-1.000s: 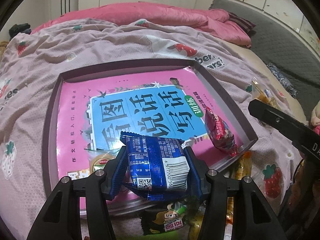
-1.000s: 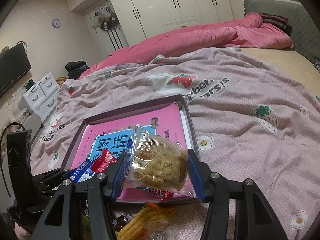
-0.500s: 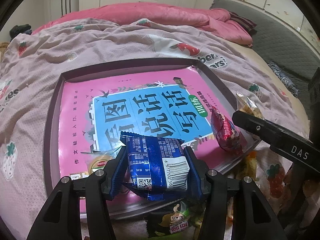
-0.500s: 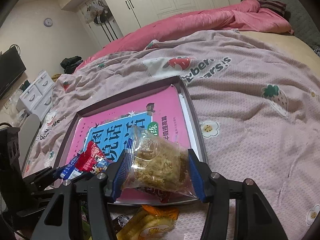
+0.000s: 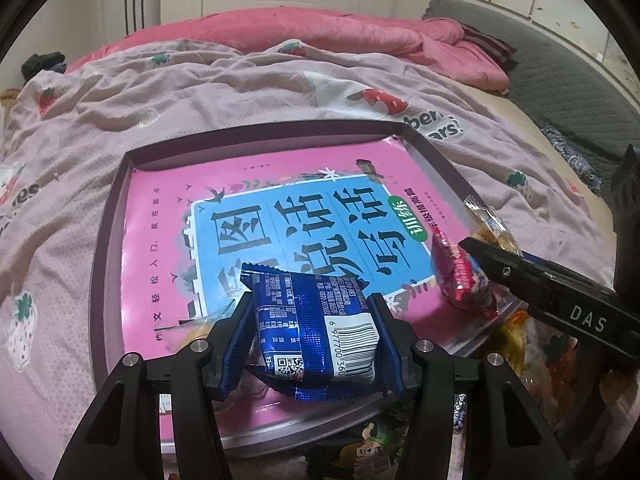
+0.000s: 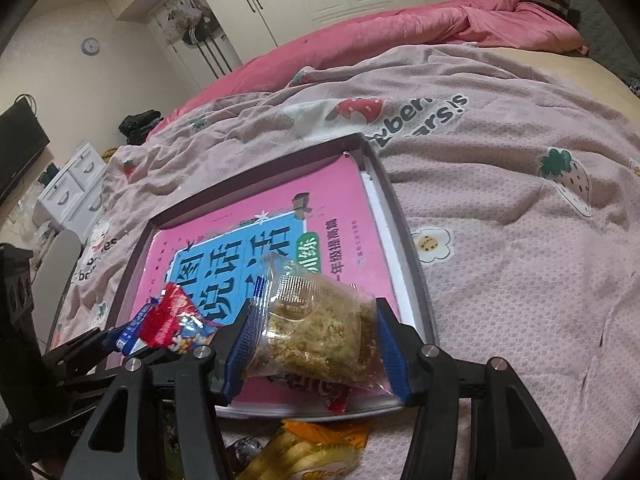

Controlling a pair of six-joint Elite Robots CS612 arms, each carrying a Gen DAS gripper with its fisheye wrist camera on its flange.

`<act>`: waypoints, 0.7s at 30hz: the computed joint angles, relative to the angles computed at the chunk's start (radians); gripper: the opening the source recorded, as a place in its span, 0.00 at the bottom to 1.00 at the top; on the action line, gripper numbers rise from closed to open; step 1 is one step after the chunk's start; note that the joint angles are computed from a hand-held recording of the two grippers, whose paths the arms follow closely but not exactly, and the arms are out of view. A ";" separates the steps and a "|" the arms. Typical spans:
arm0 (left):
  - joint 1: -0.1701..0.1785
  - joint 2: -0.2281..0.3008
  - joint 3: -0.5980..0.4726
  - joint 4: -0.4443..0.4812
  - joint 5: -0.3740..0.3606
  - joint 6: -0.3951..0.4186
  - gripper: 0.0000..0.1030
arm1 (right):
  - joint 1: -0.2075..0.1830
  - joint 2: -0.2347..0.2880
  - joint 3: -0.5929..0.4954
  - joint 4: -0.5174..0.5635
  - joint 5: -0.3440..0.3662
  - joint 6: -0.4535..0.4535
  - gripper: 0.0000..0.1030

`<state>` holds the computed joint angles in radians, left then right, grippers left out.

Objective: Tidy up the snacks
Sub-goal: 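Open the left tool on the blue packet while the right tool releases the clear bag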

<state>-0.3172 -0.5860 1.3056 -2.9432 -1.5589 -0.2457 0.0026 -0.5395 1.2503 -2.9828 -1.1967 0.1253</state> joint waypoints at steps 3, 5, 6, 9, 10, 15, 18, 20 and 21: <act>0.000 0.001 -0.002 0.002 -0.001 0.001 0.55 | 0.005 0.000 -0.002 0.000 -0.023 -0.017 0.55; 0.000 0.003 -0.004 0.004 0.002 0.003 0.55 | 0.006 0.001 -0.004 0.002 -0.030 -0.021 0.55; 0.000 0.004 -0.005 0.004 0.006 0.003 0.55 | 0.007 0.001 -0.004 0.002 -0.031 -0.021 0.55; -0.001 0.005 -0.006 0.005 0.014 0.004 0.55 | 0.009 0.002 -0.008 0.010 -0.035 -0.028 0.56; -0.002 0.005 -0.006 0.005 0.016 0.003 0.55 | 0.010 0.002 -0.008 0.010 -0.038 -0.031 0.56; -0.001 0.005 -0.006 0.003 0.012 0.001 0.55 | 0.010 0.002 -0.007 0.013 -0.035 -0.036 0.56; -0.001 0.004 -0.005 0.002 0.013 0.002 0.55 | 0.010 0.001 -0.005 0.011 -0.031 -0.034 0.57; 0.000 0.004 -0.005 0.003 0.012 -0.001 0.55 | 0.011 -0.001 -0.003 0.008 -0.033 -0.039 0.58; -0.001 0.004 -0.004 0.003 0.012 -0.002 0.55 | 0.011 -0.001 -0.002 0.006 -0.034 -0.042 0.58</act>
<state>-0.3177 -0.5823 1.3014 -2.9400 -1.5465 -0.2480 0.0136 -0.5409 1.2488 -2.9764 -1.2310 0.0837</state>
